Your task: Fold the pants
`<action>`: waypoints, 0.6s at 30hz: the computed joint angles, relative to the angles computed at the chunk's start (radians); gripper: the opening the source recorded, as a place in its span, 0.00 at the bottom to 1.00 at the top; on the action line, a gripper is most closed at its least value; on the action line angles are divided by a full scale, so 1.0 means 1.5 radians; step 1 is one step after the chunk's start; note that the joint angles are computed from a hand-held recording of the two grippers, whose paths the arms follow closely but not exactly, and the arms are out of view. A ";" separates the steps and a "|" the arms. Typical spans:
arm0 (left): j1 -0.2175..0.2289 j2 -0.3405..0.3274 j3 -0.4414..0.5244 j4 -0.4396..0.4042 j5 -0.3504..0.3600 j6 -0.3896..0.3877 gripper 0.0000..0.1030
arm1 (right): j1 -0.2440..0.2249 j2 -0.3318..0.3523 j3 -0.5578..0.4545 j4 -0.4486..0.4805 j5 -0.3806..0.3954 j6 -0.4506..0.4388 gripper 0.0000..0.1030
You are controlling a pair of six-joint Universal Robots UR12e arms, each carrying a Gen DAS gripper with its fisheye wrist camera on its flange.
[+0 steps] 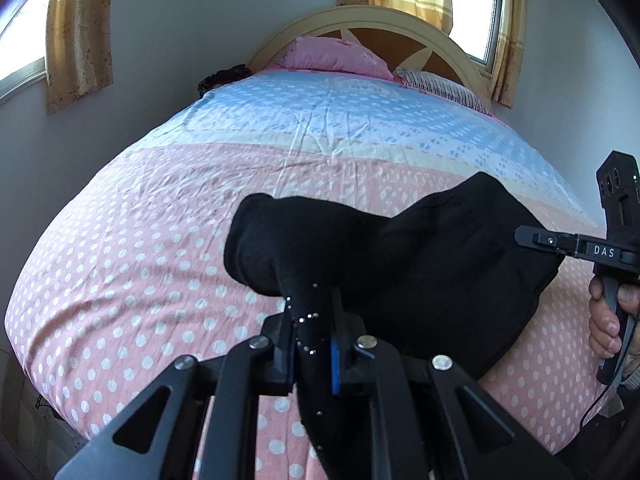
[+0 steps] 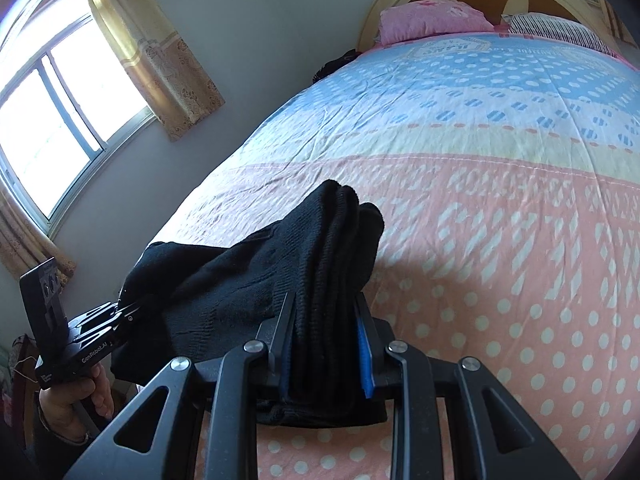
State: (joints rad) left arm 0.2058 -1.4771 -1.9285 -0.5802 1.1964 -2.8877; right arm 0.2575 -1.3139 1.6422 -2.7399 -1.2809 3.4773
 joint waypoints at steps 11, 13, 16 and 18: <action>-0.004 -0.002 -0.013 0.018 0.021 0.035 0.21 | 0.001 0.005 -0.004 0.029 -0.020 0.000 0.29; -0.011 -0.004 -0.020 0.039 0.045 0.045 0.32 | -0.001 0.005 -0.003 0.038 -0.019 0.002 0.31; -0.013 -0.006 -0.025 0.052 0.059 0.044 0.46 | -0.002 0.006 -0.003 0.052 -0.028 0.003 0.34; -0.015 -0.008 -0.029 0.068 0.078 0.035 0.58 | 0.001 0.006 -0.005 0.059 -0.039 0.000 0.39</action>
State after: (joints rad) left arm 0.1826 -1.4886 -1.9726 -0.4775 1.3137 -2.8357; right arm 0.2586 -1.3047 1.6353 -2.6509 -1.3395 3.4778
